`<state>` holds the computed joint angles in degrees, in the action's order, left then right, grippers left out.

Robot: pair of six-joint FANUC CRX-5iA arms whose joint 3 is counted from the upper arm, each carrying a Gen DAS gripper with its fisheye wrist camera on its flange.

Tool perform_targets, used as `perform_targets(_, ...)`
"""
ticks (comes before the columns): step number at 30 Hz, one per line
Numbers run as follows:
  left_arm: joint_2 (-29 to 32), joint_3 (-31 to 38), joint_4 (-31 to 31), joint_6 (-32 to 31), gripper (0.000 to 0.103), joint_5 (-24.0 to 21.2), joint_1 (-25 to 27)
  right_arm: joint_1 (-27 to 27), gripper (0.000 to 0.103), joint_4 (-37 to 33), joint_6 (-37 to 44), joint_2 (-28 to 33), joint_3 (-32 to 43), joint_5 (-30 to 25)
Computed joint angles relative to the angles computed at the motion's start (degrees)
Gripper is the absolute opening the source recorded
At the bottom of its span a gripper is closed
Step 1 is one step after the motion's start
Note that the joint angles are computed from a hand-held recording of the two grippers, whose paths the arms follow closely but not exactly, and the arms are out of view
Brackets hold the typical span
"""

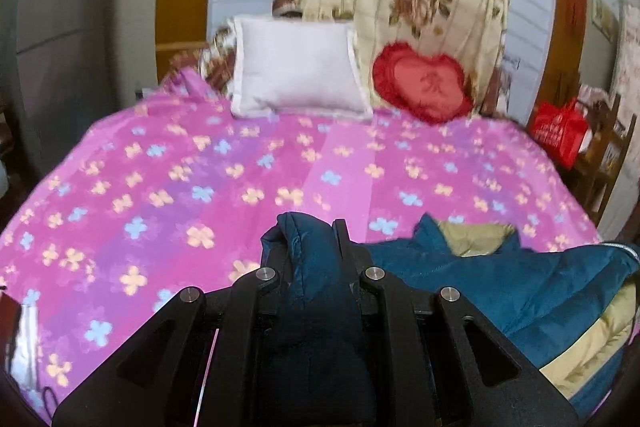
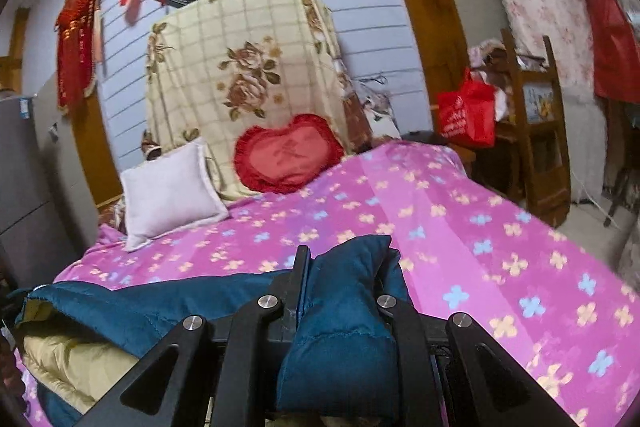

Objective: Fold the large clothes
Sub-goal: 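Lay the folded hem over the jacket and open both grippers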

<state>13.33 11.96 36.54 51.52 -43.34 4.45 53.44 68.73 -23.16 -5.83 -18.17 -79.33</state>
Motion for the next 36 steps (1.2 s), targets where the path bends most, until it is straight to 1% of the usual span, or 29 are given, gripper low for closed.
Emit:
perform_targets(1, 1.26, 1.31, -2.23, 1.42, 0.013, -0.09, -0.77, -0.38, 0.013, -1.15, -0.51, -0.23, -0.96, 0.72)
perform_targets(2, 2.37, 2.75, -4.62, 3.12, 0.013, -0.45, -1.45, -1.60, 0.014, -3.72, -0.23, -0.51, -1.34, 2.89)
perform_targets(4, 4.66, 5.42, -9.70, 7.12, 0.013, -0.82, -2.83, -3.83, 0.014, -6.63, 1.32, -1.05, -1.60, 6.57)
perform_targets(6, 6.91, 7.34, -12.54, 10.74, 0.013, -1.81, -3.59, -4.99, 0.014, -8.22, 2.94, -1.00, -1.58, 8.26)
perform_targets(11, 9.38, 9.16, -16.18, 14.75, 0.014, -1.96, -4.84, -7.40, 0.014, -11.75, 8.52, 2.26, 0.72, 9.65)
perform_targets(13, 11.04, 11.29, -17.88, 16.89, 0.015, -3.22, -5.32, -8.86, 0.014, -13.52, 9.95, 3.38, 1.55, 11.10)
perform_targets(15, 12.92, 13.98, -18.99, 18.67, 0.016, -5.66, -5.50, -9.80, 0.014, -15.26, 11.19, 4.42, 2.34, 12.29)
perform_targets(17, 14.10, 15.47, -19.32, 19.50, 0.016, -7.29, -5.59, -11.05, 0.016, -18.50, 13.55, 5.07, 3.49, 13.83)
perform_targets(19, 14.28, 15.46, -19.03, 19.49, 0.016, -7.58, -5.49, -11.89, 0.016, -20.88, 14.87, 5.04, 3.81, 15.28)
perform_targets(23, 14.49, 14.78, -16.22, 18.41, 0.017, -7.88, -4.82, -12.28, 0.018, -21.73, 13.99, 4.09, 2.80, 17.21)
perform_targets(25, 14.50, 15.00, -16.66, 18.57, 0.018, -8.06, -4.92, -12.28, 0.020, -22.01, 13.23, 3.26, 2.07, 18.38)
perform_targets(26, 14.60, 15.48, -17.38, 18.86, 0.018, -8.46, -5.01, -12.38, 0.022, -22.00, 12.54, 2.62, 1.46, 19.37)
perform_targets(28, 15.10, 17.77, -21.10, 20.27, 0.018, -9.93, -5.90, -12.74, 0.024, -22.50, 11.62, 1.22, 0.38, 21.56)
perform_targets(30, 16.42, 22.03, -25.83, 21.82, 0.018, -13.51, -7.10, -13.32, 0.028, -22.11, 8.98, -1.32, -1.88, 24.96)
perform_targets(31, 17.17, 24.01, -27.26, 22.13, 0.018, -15.48, -7.45, -13.74, 0.031, -22.13, 7.53, -2.52, -2.87, 26.85)
perform_targets(32, 18.23, 26.45, -27.98, 22.09, 0.019, -18.11, -7.58, -14.17, 0.037, -22.26, 6.00, -3.57, -3.73, 28.67)
perform_targets(33, 19.90, 29.85, -27.38, 21.94, 0.020, -22.02, -7.22, -14.70, 0.043, -21.93, 3.36, -4.97, -5.14, 31.23)
perform_targets(34, 21.03, 31.77, -25.82, 22.12, 0.025, -24.45, -6.62, -15.01, 0.060, -20.80, 1.03, -5.89, -6.32, 33.18)
perform_targets(35, 22.18, 33.48, -22.95, 22.24, 0.032, -26.91, -5.63, -15.14, 0.082, -18.62, -1.68, -6.86, -7.70, 34.89)
perform_targets(36, 22.98, 34.60, -20.03, 22.79, 0.036, -28.64, -4.57, -14.85, 0.090, -16.68, -3.53, -7.36, -8.35, 35.16)
